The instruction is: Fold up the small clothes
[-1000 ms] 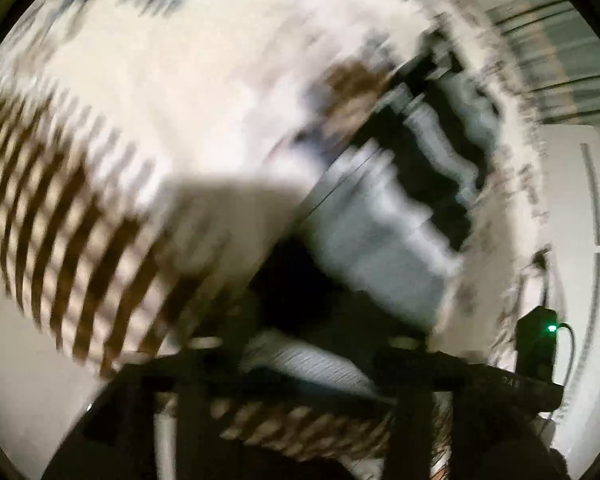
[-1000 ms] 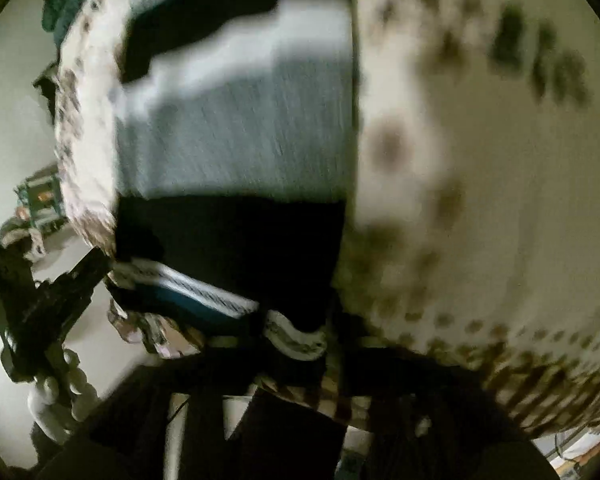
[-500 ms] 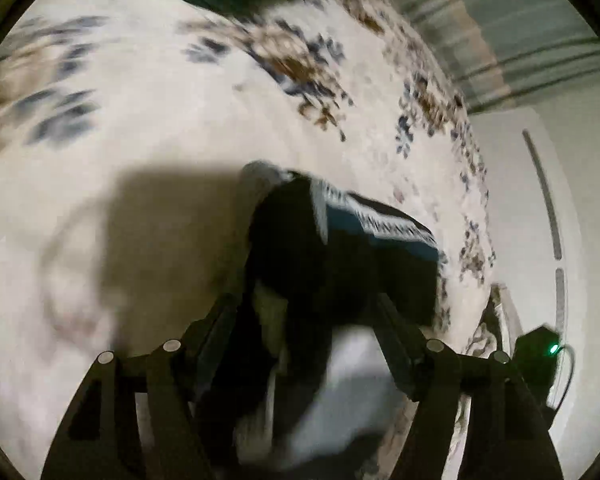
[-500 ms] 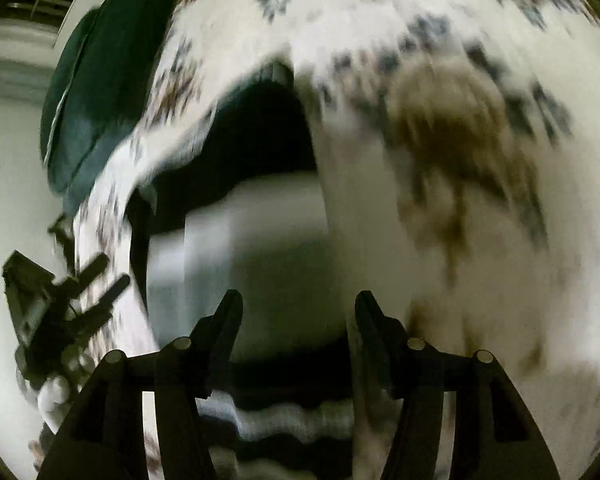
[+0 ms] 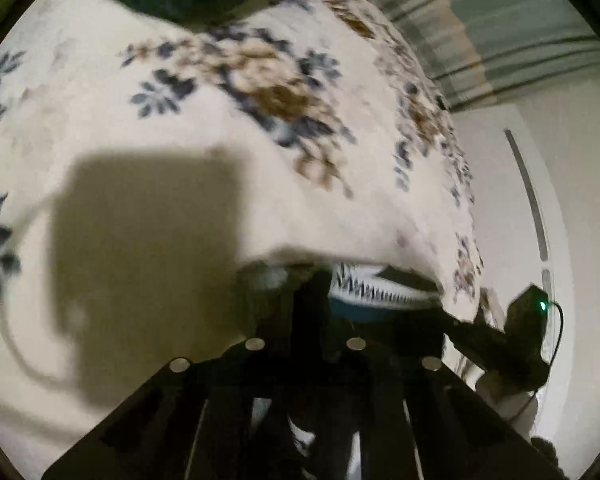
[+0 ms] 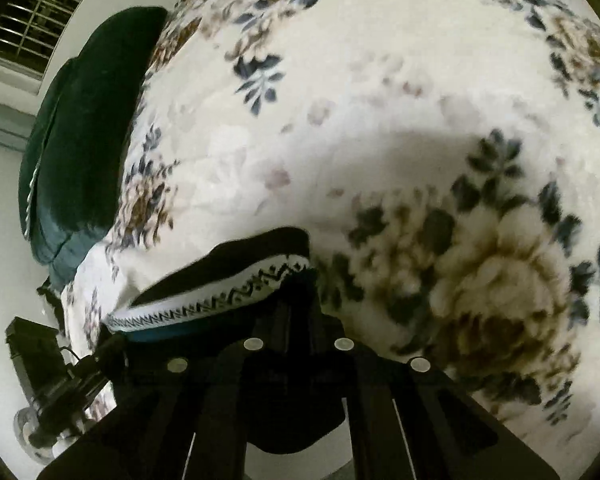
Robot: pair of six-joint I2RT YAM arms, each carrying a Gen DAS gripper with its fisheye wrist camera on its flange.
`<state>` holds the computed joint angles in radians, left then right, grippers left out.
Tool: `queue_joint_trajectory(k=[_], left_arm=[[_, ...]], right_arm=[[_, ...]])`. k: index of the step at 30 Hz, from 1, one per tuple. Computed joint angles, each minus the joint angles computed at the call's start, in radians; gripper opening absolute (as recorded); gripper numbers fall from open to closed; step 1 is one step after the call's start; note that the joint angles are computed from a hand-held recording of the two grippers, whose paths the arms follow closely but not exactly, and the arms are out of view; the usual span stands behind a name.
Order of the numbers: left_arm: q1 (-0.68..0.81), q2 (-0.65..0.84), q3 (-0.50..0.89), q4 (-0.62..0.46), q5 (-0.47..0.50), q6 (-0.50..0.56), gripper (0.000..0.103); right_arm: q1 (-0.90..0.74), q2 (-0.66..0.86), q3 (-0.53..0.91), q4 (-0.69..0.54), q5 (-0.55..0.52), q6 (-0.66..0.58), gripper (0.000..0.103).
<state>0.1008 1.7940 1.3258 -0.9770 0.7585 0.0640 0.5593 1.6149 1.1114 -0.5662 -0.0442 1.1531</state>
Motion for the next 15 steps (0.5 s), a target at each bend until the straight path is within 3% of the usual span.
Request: queue_joint_trajectory(k=[3,5,6,7,8,9,10,11,15], left_arm=[[-0.003,0.056,0.048,-0.062,0.023,0.032,0.006],[-0.006,0.031,0.059,-0.105,0.004,0.064,0.013],[0.004,0.004,0.062,-0.15,0.005,0.097,0.025],[0.014,-0.015,0.059,-0.17,0.011,0.111,0.044],[0.034,-0.061,0.044,-0.197,0.014,0.138,0.054],[0.059,-0.11,0.024,-0.217,0.022,0.161,0.059],[0.079,-0.145,0.012,-0.243,0.03,0.185,0.059],[0.094,-0.169,0.004,-0.271,0.032,0.208,0.059],[0.244,-0.354,-0.056,-0.518,0.004,0.427,0.059]], right_arm=[[-0.016,0.057,0.041,-0.058,-0.018,-0.042,0.005],[-0.019,0.105,0.08,-0.094,-0.056,-0.069,0.008],[-0.016,0.103,0.084,-0.103,-0.068,-0.077,0.011],[-0.009,0.088,0.081,-0.115,-0.072,-0.08,0.021],[0.002,0.071,0.075,-0.12,-0.079,-0.08,0.036],[0.022,0.032,0.055,-0.122,-0.087,-0.073,0.044],[0.041,-0.001,0.038,-0.13,-0.092,-0.064,0.054],[0.06,-0.036,0.018,-0.14,-0.093,-0.055,0.056],[0.243,-0.235,-0.077,-0.221,-0.062,0.122,0.056]])
